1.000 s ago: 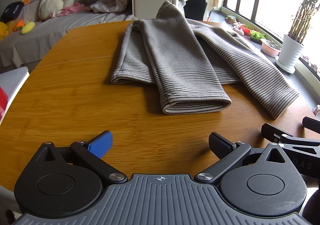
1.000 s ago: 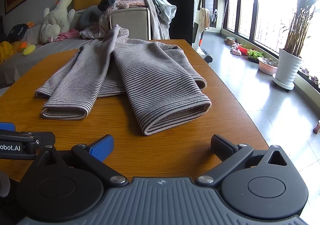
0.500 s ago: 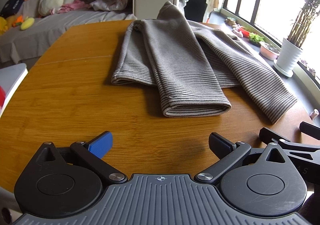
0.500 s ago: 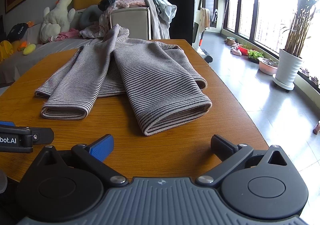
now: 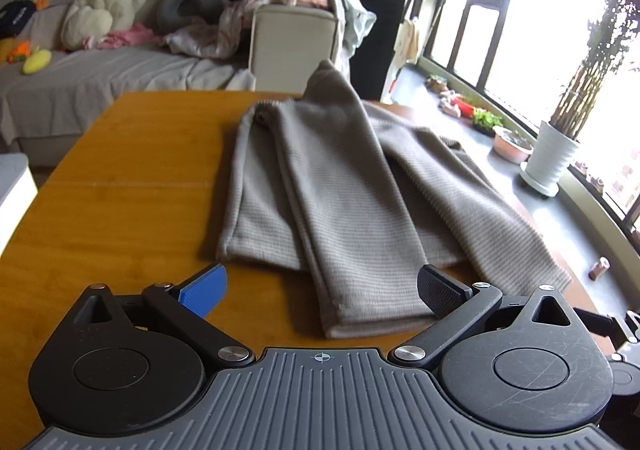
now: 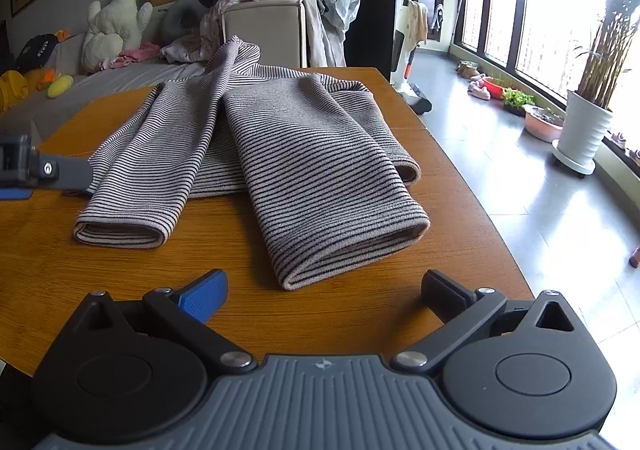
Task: Fold clothes
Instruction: 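Lower both tools onto the sweater and grasp its hem edge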
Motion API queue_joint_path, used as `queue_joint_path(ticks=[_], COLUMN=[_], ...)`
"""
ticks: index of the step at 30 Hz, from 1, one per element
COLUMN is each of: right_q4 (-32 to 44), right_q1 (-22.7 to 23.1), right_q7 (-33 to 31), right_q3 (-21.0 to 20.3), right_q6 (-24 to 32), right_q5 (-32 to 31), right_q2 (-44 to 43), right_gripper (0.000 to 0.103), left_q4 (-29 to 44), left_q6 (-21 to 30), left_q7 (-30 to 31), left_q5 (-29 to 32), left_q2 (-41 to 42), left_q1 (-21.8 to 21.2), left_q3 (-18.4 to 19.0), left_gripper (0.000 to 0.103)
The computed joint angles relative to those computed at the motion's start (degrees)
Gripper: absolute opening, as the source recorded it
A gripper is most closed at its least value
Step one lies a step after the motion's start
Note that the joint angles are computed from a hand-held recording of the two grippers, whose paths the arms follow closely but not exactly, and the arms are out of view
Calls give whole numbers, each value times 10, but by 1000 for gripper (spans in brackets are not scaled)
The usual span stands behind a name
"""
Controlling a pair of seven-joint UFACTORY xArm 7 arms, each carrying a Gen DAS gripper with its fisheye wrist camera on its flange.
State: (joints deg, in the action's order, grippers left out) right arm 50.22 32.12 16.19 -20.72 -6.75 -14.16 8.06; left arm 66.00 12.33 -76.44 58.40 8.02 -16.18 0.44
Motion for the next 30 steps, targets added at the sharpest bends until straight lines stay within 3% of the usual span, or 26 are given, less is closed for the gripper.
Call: queue_joint_path(ticks=[4, 6, 8, 11, 17, 19, 21, 22, 23, 28, 30], right_q4=[23, 54, 99, 219, 490, 580, 658, 680, 683, 569, 515], right_q1=[-128, -243, -307, -279, -224, -215, -215, -223, -235, -302, -324], right_q7=[-65, -84, -94, -114, -139, -134, -129, -134, -142, -215, -251], right_q3=[133, 245, 310, 294, 259, 256, 260, 274, 290, 378, 405], right_q6=[-15, -36, -44, -12, 59, 106, 173, 205, 217, 145, 129], right_q5=[10, 3, -5, 22, 81, 106, 128, 141, 156, 227, 237], right_q2=[0, 17, 46, 128, 315, 375, 423, 436, 439, 391, 362], right_gripper=[103, 103, 103, 103, 103, 103, 103, 103, 103, 103, 103], left_q4=[71, 107, 138, 177, 229, 247, 258, 252, 245, 208, 182], left_q6=[1, 5, 7, 15, 13, 2, -9, -29, -46, -71, -82], left_q7=[24, 63, 120, 206, 279, 313, 368, 372, 370, 374, 380], left_q5=[2, -36, -94, -178, -259, -294, -348, -347, -344, -333, -342], left_q2=[53, 85, 116, 156, 205, 226, 246, 247, 247, 230, 214], left_q1=[3, 5, 18, 43, 47, 61, 95, 90, 80, 12, -1], left_q3=[16, 20, 12, -11, 4, -8, -48, -39, -24, 49, 60], left_gripper=[103, 103, 103, 103, 103, 103, 103, 103, 103, 103, 103])
